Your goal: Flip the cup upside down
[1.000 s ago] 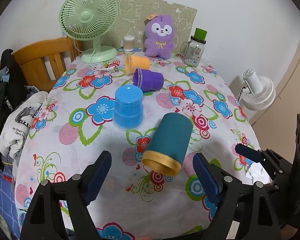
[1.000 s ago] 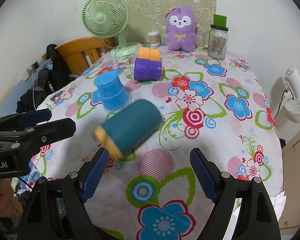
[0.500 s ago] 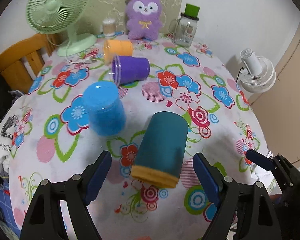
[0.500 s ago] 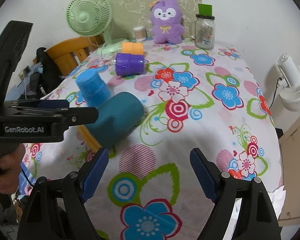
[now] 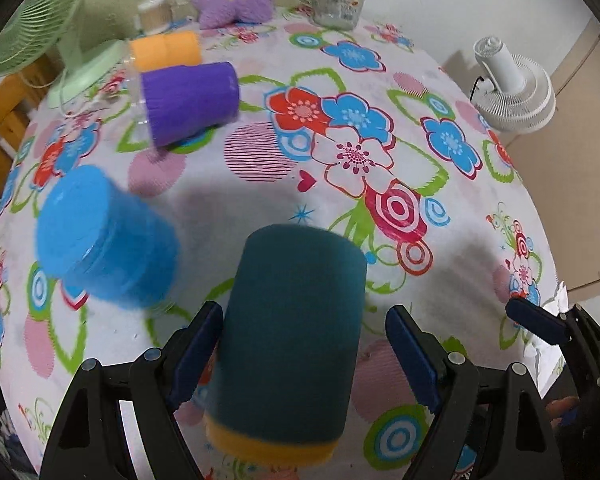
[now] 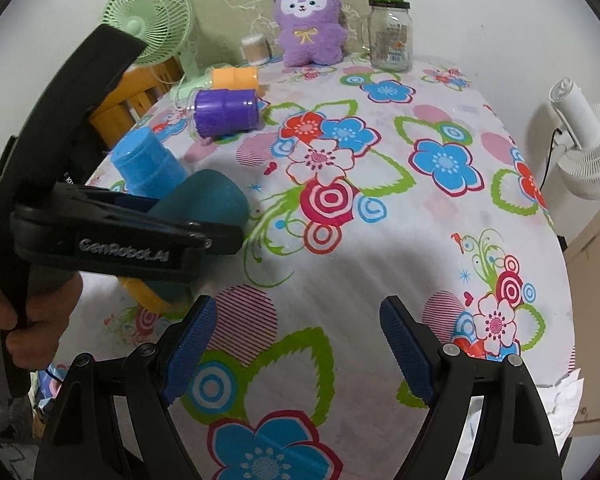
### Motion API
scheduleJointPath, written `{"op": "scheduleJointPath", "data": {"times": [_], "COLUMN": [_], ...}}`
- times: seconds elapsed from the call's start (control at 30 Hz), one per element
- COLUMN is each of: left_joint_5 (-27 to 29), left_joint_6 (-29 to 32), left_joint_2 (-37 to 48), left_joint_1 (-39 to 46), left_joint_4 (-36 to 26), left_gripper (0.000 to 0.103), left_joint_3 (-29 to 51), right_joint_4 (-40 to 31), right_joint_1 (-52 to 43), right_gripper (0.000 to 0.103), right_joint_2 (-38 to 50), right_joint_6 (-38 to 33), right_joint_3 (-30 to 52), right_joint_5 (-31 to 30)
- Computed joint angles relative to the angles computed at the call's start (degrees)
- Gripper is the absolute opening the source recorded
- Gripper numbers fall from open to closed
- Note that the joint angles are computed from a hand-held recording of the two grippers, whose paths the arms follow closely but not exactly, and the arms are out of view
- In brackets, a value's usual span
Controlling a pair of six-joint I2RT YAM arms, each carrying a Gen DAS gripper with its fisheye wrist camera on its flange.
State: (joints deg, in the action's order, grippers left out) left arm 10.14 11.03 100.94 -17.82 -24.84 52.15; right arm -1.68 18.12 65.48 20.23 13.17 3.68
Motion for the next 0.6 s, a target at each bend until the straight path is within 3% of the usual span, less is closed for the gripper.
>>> {"op": "scheduleJointPath", "data": {"times": [0.13, 0.3, 0.6], "left_joint_5": [-0.27, 1.35, 4.99], "left_joint_6": [-0.67, -0.66, 0.69], "left_joint_2": [2.41, 0.69, -13.41], "left_joint_1": [-0.39, 0.64, 4.71], "left_joint_4": [0.22, 1.1, -0.5], "left_gripper": [0.074, 0.073, 0.071], "left_joint_3": [1.52, -0.42, -7.55], "right_joint_4": [0.93, 1.46, -1.41], "right_joint_1": [-1.45, -2.13, 2.84], "right_gripper": [0.085, 0.085, 0.085], "right_joint_2": [1.15, 1.55, -2.01], "right_joint_6": [-0.37, -0.66, 1.64], "right_joint_3": [0.0, 0.24, 0.56], "right_joint_5": [-0.93, -1.48, 1.16]}}
